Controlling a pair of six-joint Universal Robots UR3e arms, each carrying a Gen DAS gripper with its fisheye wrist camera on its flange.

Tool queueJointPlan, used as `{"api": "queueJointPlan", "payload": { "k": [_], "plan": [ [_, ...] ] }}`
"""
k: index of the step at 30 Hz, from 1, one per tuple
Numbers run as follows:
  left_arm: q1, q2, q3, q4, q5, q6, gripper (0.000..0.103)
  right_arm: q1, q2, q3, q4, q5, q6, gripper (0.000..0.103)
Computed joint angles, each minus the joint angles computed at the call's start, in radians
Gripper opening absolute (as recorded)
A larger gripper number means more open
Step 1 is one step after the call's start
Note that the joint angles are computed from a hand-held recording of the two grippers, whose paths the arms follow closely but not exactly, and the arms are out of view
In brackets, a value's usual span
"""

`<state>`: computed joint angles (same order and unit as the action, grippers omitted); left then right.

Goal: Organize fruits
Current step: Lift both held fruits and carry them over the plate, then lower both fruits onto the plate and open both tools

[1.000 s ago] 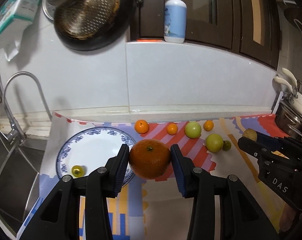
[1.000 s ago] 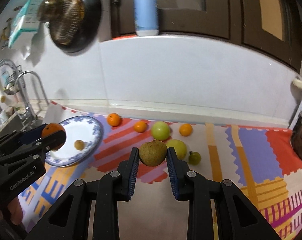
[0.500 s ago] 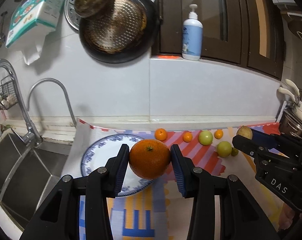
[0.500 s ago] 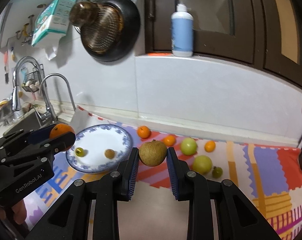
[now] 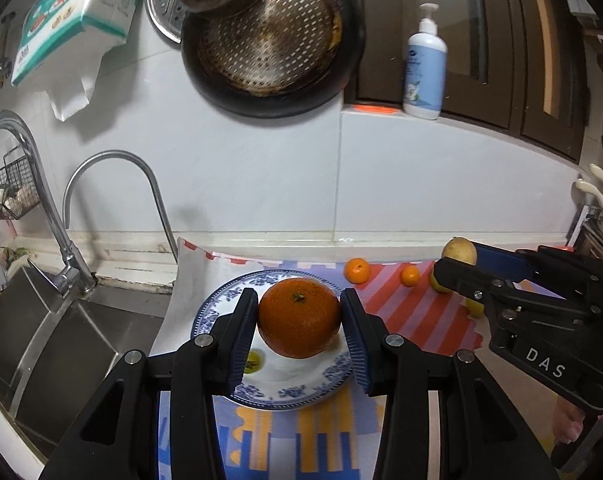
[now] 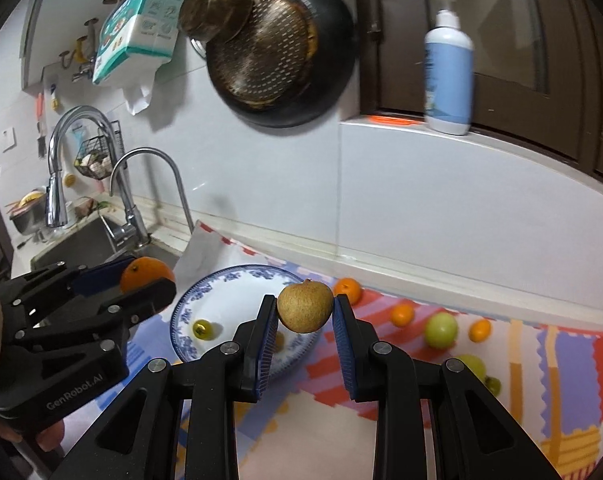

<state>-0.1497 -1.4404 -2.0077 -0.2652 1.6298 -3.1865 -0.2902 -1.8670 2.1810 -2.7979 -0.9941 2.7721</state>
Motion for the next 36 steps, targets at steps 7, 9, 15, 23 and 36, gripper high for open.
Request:
{"api": "queueJointPlan", "payload": {
  "k": [7,9,15,23,36],
  "plan": [
    [0.093,-0.073,0.042,-0.019,-0.064,0.045,0.042,0.132,0.238,-0.160,-0.040,-0.066,0.038,0.029],
    [0.110,-0.106,0.057,-0.017,-0.071,0.058,0.042,0.162,0.310,-0.217,-0.034,-0.083,0.039,0.029],
    [0.156,-0.228,0.123,-0.025,-0.096,0.088,0.042,0.228,0.499,-0.373,-0.001,-0.126,0.040,0.029],
    [0.197,-0.377,0.221,-0.066,-0.119,0.113,0.042,0.279,0.710,-0.568,0.082,-0.156,0.047,0.029],
    [0.212,-0.518,0.297,-0.106,-0.120,0.126,0.042,0.330,0.907,-0.767,0.198,-0.194,0.051,0.029]
  ]
}}
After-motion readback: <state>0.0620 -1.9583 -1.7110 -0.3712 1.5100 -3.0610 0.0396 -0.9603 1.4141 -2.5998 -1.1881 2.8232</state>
